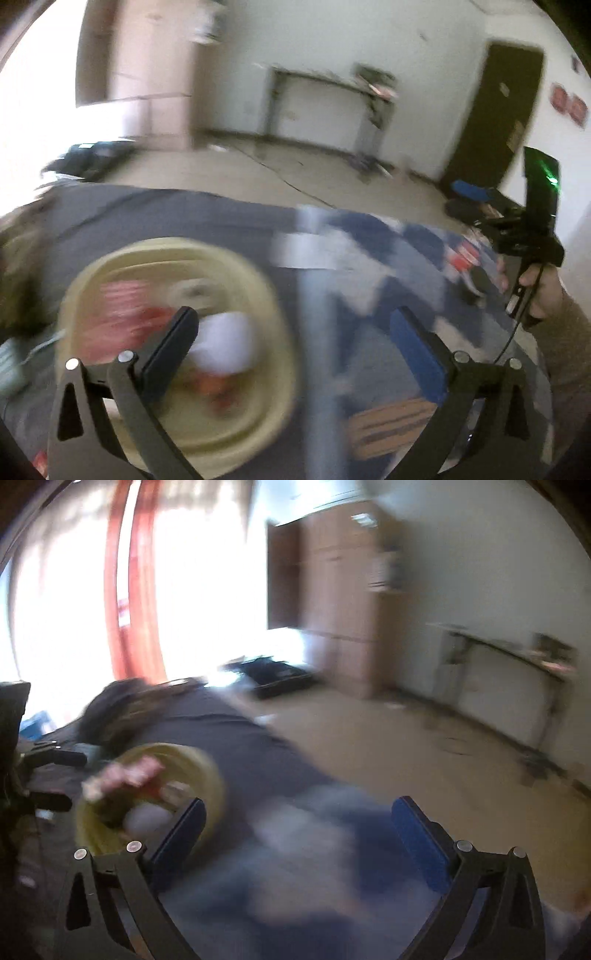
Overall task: Organize rigid objects
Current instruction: 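Grasp the black sponge puck with the left gripper while the right gripper grasps the red lantern-print box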
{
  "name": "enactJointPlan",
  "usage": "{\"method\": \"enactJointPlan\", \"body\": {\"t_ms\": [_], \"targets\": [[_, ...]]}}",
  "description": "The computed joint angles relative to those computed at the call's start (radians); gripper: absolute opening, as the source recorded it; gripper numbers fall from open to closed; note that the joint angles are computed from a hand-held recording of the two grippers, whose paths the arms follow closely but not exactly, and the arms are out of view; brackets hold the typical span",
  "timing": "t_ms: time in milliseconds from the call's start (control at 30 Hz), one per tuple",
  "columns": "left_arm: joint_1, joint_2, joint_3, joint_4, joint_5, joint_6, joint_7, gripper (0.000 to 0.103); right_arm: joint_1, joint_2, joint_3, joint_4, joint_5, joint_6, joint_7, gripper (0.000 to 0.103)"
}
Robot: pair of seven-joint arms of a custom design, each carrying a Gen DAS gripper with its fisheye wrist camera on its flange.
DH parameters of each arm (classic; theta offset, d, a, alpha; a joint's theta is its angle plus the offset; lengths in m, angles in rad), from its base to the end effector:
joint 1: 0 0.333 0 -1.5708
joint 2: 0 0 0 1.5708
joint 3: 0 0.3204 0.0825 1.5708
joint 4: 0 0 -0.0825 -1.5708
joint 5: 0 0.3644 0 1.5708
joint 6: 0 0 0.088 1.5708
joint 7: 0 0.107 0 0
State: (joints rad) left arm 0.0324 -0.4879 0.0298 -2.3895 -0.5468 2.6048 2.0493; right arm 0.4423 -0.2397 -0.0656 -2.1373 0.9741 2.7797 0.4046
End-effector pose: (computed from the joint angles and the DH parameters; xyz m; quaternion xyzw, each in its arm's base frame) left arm 0.4279 0.0396 0.5865 -0.6360 0.6632 -0.3509 0.1806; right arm 0.4873 0.1497 0.6056 -0.7923 0.3384 -0.2153 0.4598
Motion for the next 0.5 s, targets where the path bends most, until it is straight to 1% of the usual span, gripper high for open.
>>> {"method": "enactJointPlan", "body": {"t_ms": [67,100,133,167,233,267,333,400,433,467,500], "targets": [[-0.046,0.126,-0.048,0.096,-0.009,-0.003,-0.026,0.103,-0.073,-0.061,-0.06,-0.078,-0.03,0.015,0.026,0.103],[-0.062,0.184,-0.067,0.141,-0.014,-0.003,-0.045,0.103,-0.089,-0.072,-0.078,-0.097,-0.043,0.02,0.039,0.103],[-0.073,0.235,-0.08,0.184,-0.019,-0.01,-0.059,0.103,-0.112,-0.081,-0.12,-0.124,-0.04,0.016,0.039,0.103],[-0.084,0.299,-0.102,0.239,-0.015,-0.02,-0.09,0.103,-0.119,-0.086,-0.149,-0.139,-0.029,0.003,0.03,0.103],[-0.096,0.387,-0.139,0.312,0.011,-0.027,-0.157,0.103,-0.149,-0.086,-0.188,-0.171,-0.017,-0.026,0.034,0.103],[-0.105,0.429,-0.159,0.345,0.04,-0.022,-0.202,0.103,-0.159,-0.09,-0.213,-0.193,0.006,-0.045,0.012,0.103],[-0.126,0.472,-0.184,0.374,0.06,-0.01,-0.223,0.103,-0.175,-0.099,-0.233,-0.225,0.047,-0.065,-0.046,0.103],[-0.146,0.487,-0.201,0.381,0.06,-0.012,-0.207,0.103,-0.2,-0.101,-0.22,-0.256,0.066,-0.016,-0.081,0.103],[-0.163,0.494,-0.216,0.38,0.064,0.0,-0.21,0.103,-0.215,-0.078,-0.234,-0.235,0.066,-0.026,-0.084,0.103],[-0.175,0.499,-0.224,0.384,0.052,0.0,-0.2,0.103,-0.225,-0.052,-0.235,-0.209,0.081,-0.031,-0.073,0.103],[-0.188,0.506,-0.234,0.391,0.035,-0.006,-0.18,0.103,-0.234,-0.019,-0.238,-0.172,0.098,-0.055,-0.072,0.103]]}}
